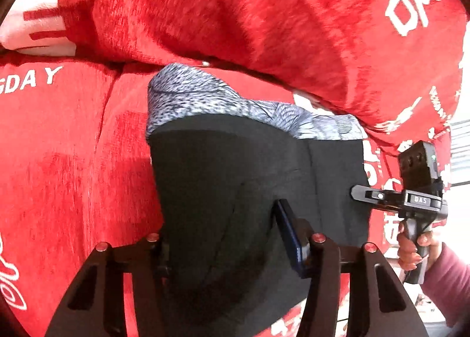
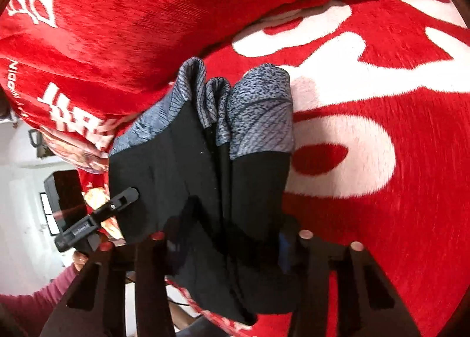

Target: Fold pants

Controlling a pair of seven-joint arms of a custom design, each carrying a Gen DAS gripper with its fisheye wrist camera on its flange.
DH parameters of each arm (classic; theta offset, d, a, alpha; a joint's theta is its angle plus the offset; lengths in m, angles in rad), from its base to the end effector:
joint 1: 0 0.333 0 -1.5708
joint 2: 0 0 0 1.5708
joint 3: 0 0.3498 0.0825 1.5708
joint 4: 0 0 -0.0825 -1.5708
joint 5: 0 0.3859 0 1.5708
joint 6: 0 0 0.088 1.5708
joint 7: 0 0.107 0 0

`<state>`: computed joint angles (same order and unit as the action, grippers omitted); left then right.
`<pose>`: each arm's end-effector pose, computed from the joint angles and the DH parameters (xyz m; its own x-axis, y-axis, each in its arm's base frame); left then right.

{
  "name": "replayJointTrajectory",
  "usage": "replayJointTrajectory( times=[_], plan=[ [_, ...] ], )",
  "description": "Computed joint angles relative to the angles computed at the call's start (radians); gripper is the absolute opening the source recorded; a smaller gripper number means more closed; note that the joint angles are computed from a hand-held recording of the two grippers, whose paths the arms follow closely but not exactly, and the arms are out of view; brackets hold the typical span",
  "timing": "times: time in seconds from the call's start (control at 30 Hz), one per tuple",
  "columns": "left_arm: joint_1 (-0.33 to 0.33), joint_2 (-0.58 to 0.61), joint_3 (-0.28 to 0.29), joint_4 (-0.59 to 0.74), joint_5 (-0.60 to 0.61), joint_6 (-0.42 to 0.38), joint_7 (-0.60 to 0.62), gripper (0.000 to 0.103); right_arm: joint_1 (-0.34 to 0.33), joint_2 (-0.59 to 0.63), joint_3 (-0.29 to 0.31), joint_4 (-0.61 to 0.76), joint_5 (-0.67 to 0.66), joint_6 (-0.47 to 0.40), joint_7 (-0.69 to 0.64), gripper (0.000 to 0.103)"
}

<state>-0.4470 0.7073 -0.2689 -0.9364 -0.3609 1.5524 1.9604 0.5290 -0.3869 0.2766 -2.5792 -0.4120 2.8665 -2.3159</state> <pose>0.5956 -0.4661 0.5095 -0.7662 -0.4070 0.4972 -0.5291 0.8388 -0.1287 0.2845 0.3394 0.4890 -0.7244 -0.2340 -0.6484 -0.3787 0.9211 0.0907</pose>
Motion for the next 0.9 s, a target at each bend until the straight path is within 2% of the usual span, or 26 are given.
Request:
replayJointTrajectory(
  times=[0.1, 0.27, 0.37, 0.43, 0.47, 0.5, 0.53, 0.57, 0.6, 0.7, 0.8, 0.9],
  plan=[
    [0.020, -0.008, -0.007, 0.032, -0.012, -0.052, 0.006, 0.056, -0.061, -0.017, 0.072, 0.021, -0.056, 0.003, 0.104, 0.045],
    [0.066, -0.116, 0.008, -0.072, -0.018, -0.074, 0.057, 0.056, -0.123, -0.007, 0.187, 0.103, -0.173, -0.025, 0.306, 0.045],
    [0.084, -0.210, 0.028, -0.218, 0.009, -0.010, 0.104, 0.056, -0.175, 0.050, 0.271, 0.186, -0.290, -0.047, 0.469, 0.045],
    [0.081, -0.270, 0.044, -0.337, 0.058, 0.074, 0.138, 0.057, -0.159, 0.083, 0.296, 0.223, -0.320, -0.093, 0.525, 0.045],
    [0.079, -0.287, 0.054, -0.387, 0.090, 0.110, 0.144, 0.057, -0.136, 0.114, 0.287, 0.245, -0.308, -0.123, 0.507, 0.045],
    [0.078, -0.298, 0.063, -0.423, 0.120, 0.139, 0.142, 0.064, -0.097, 0.147, 0.267, 0.264, -0.265, -0.158, 0.461, 0.045],
    [0.081, -0.321, 0.066, -0.481, 0.127, 0.202, 0.140, 0.071, -0.064, 0.175, 0.243, 0.277, -0.219, -0.181, 0.418, 0.045],
    [0.084, -0.336, 0.065, -0.519, 0.126, 0.258, 0.132, 0.080, -0.022, 0.200, 0.212, 0.289, -0.144, -0.215, 0.347, 0.047],
    [0.085, -0.334, 0.064, -0.521, 0.133, 0.271, 0.123, 0.085, 0.009, 0.219, 0.191, 0.306, -0.096, -0.262, 0.284, 0.054],
    [0.083, -0.316, 0.061, -0.495, 0.153, 0.255, 0.093, 0.089, 0.074, 0.245, 0.129, 0.345, 0.013, -0.358, 0.140, 0.064],
    [0.066, -0.340, 0.062, -0.511, 0.213, 0.288, 0.094, 0.089, 0.131, 0.253, 0.079, 0.408, 0.110, -0.491, 0.020, 0.064],
    [0.055, -0.377, 0.067, -0.535, 0.281, 0.324, 0.091, 0.089, 0.169, 0.256, 0.053, 0.470, 0.177, -0.618, -0.032, 0.066]
  ],
)
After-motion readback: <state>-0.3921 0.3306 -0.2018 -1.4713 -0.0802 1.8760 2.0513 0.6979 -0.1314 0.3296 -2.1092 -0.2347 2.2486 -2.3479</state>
